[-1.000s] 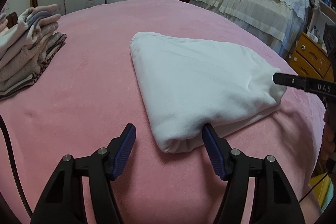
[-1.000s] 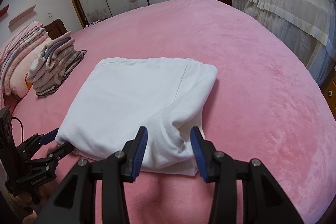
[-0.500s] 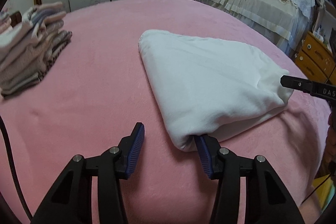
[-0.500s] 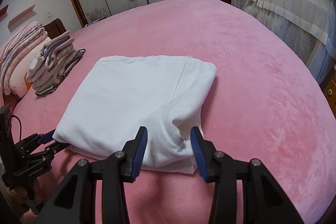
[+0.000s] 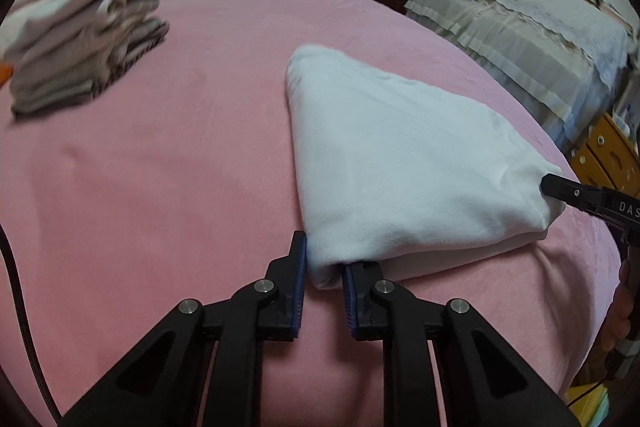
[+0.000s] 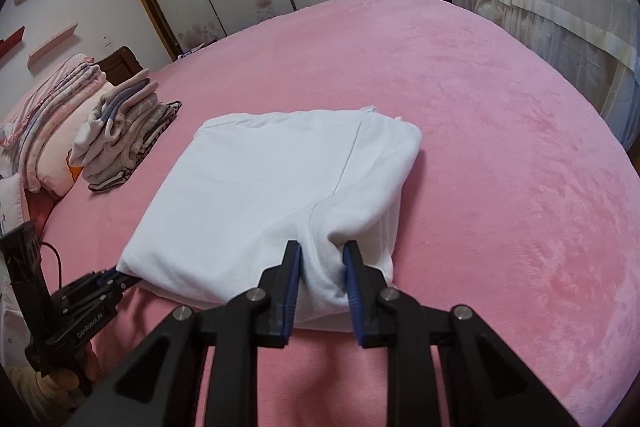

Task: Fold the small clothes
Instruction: 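Press and tuck the folded bundle's edges with both open grippers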

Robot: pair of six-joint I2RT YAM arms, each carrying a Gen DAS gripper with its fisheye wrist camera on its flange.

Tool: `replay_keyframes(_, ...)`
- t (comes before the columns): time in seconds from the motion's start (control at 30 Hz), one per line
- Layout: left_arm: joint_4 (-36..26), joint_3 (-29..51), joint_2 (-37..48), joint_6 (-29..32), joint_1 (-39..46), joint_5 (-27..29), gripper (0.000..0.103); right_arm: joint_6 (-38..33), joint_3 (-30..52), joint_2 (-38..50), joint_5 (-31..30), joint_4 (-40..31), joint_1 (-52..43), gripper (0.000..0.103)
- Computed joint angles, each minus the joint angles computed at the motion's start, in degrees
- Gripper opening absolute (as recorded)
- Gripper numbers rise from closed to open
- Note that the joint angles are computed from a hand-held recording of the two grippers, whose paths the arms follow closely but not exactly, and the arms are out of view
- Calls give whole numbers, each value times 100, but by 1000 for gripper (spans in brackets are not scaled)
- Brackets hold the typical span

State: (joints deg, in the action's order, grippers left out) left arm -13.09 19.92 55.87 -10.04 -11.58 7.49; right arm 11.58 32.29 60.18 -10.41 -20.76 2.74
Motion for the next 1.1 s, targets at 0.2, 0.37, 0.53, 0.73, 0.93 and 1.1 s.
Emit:
replay_keyframes(0.2,240,-178,284,-46,254,373,13,94,-502,196,-565,448,-514,18)
replay_keyframes(0.37,213,-124,357,97,523,696,14,145,-452,74,-447,314,-401,18)
replay_keyframes(0.53,-927,381,276,671,953,1240,31,48,-105,-220,-291,-221,-379,22)
replay_keyframes(0.73,-2327,1135,-407,1209,1107,1368,50,-123,189,-653,-88,-507,-415,22)
replay_keyframes(0.93,-1633,1928,315,709,698,1454,64,-181,592,56,-31,-128,-104,22)
replay_keyframes(1.1,-562,2393,1782,274,99,1086,64,-101,951,1002,93,307,197,22)
